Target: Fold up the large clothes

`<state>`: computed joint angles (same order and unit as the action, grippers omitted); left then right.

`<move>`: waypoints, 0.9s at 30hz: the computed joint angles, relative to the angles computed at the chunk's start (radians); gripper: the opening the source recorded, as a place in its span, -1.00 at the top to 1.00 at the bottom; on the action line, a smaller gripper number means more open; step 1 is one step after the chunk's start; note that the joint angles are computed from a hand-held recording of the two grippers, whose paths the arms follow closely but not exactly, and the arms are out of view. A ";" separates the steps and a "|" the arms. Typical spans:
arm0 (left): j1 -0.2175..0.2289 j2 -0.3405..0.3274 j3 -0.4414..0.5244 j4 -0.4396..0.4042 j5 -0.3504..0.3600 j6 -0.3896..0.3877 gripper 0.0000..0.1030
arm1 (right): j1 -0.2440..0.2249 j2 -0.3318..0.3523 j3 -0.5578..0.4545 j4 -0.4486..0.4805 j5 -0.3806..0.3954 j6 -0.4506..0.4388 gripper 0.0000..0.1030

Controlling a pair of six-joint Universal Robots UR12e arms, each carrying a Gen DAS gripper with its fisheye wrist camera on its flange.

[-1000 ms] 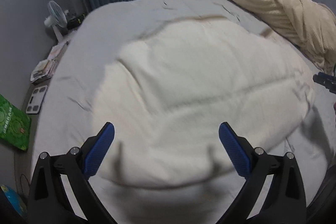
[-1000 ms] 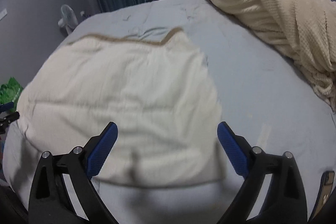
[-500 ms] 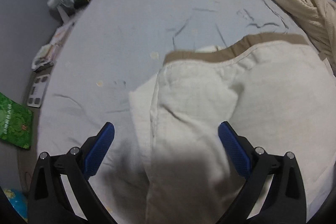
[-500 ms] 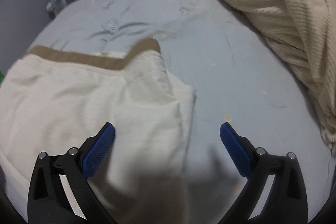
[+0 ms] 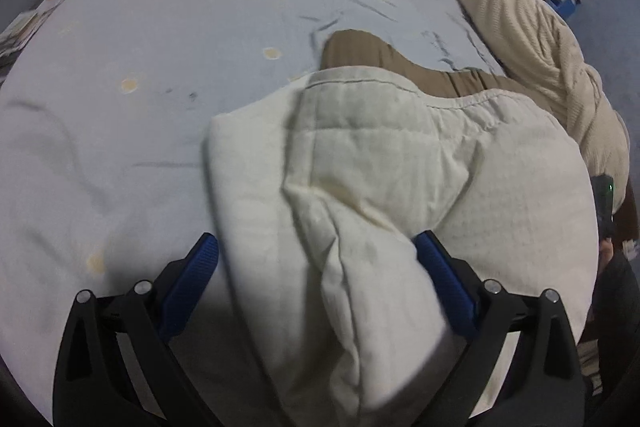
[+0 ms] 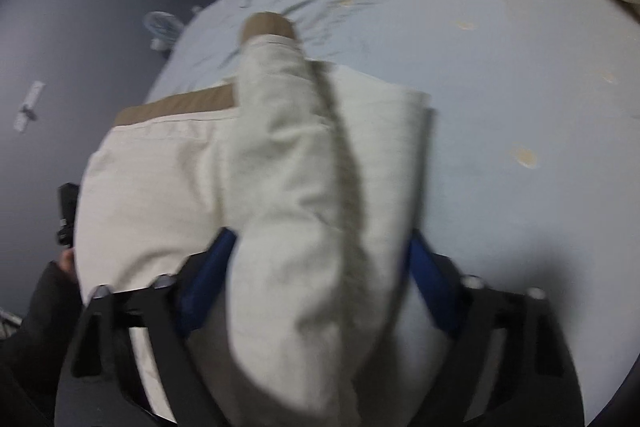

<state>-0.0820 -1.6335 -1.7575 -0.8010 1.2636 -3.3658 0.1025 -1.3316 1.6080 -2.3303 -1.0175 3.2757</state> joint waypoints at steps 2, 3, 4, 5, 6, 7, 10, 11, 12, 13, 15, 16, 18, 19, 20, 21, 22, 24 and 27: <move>-0.007 -0.024 0.021 0.003 -0.001 0.008 -0.73 | 0.008 0.021 -0.021 -0.003 -0.003 0.004 -0.44; -0.006 -0.036 0.031 0.003 -0.006 0.009 -0.73 | 0.009 0.031 -0.031 -0.005 0.000 0.009 -0.45; -0.005 -0.044 0.037 0.005 -0.007 0.011 -0.74 | 0.009 0.044 -0.042 -0.014 0.008 0.027 -0.45; -0.009 -0.053 0.044 0.010 0.001 0.010 -0.75 | 0.011 0.050 -0.045 -0.026 0.006 0.047 -0.45; -0.010 -0.061 0.053 0.009 0.007 0.007 -0.75 | 0.017 0.052 -0.046 -0.043 -0.012 0.065 -0.33; -0.013 -0.065 0.059 0.008 0.018 0.007 -0.75 | 0.019 0.051 -0.047 -0.051 -0.016 0.069 -0.18; -0.014 -0.051 0.051 0.027 -0.009 0.020 -0.08 | 0.027 0.026 -0.016 -0.120 -0.013 0.079 0.50; -0.016 -0.040 0.043 0.045 -0.015 0.026 0.22 | 0.034 0.016 -0.008 -0.137 -0.033 0.070 0.63; -0.022 -0.031 0.040 0.049 -0.002 0.034 0.41 | 0.042 0.002 0.005 -0.165 -0.060 0.065 0.70; -0.025 -0.025 0.038 0.054 0.004 0.037 0.49 | 0.046 -0.008 0.016 -0.187 -0.072 0.065 0.71; -0.036 -0.006 0.027 0.077 0.028 0.040 0.68 | 0.058 -0.036 0.044 -0.247 -0.105 0.078 0.74; -0.039 0.007 0.019 0.089 0.034 0.044 0.70 | 0.062 -0.048 0.056 -0.272 -0.108 0.084 0.75; -0.044 0.034 0.000 0.109 0.044 0.049 0.76 | 0.074 -0.087 0.091 -0.333 -0.136 0.098 0.76; -0.048 0.053 -0.011 0.118 0.051 0.048 0.77 | 0.075 -0.106 0.107 -0.352 -0.145 0.097 0.77; -0.053 0.066 -0.017 0.129 0.047 0.044 0.79 | 0.082 -0.131 0.130 -0.386 -0.157 0.103 0.77; -0.056 0.087 -0.031 0.143 0.051 0.045 0.81 | 0.085 -0.153 0.150 -0.413 -0.158 0.114 0.77; -0.059 0.101 -0.039 0.154 0.057 0.043 0.82 | 0.083 -0.171 0.165 -0.430 -0.158 0.119 0.77; -0.064 0.144 -0.066 0.191 0.052 0.024 0.85 | 0.084 -0.222 0.210 -0.473 -0.155 0.133 0.77; -0.063 0.215 -0.112 0.242 0.024 -0.015 0.89 | 0.081 -0.306 0.282 -0.544 -0.129 0.196 0.77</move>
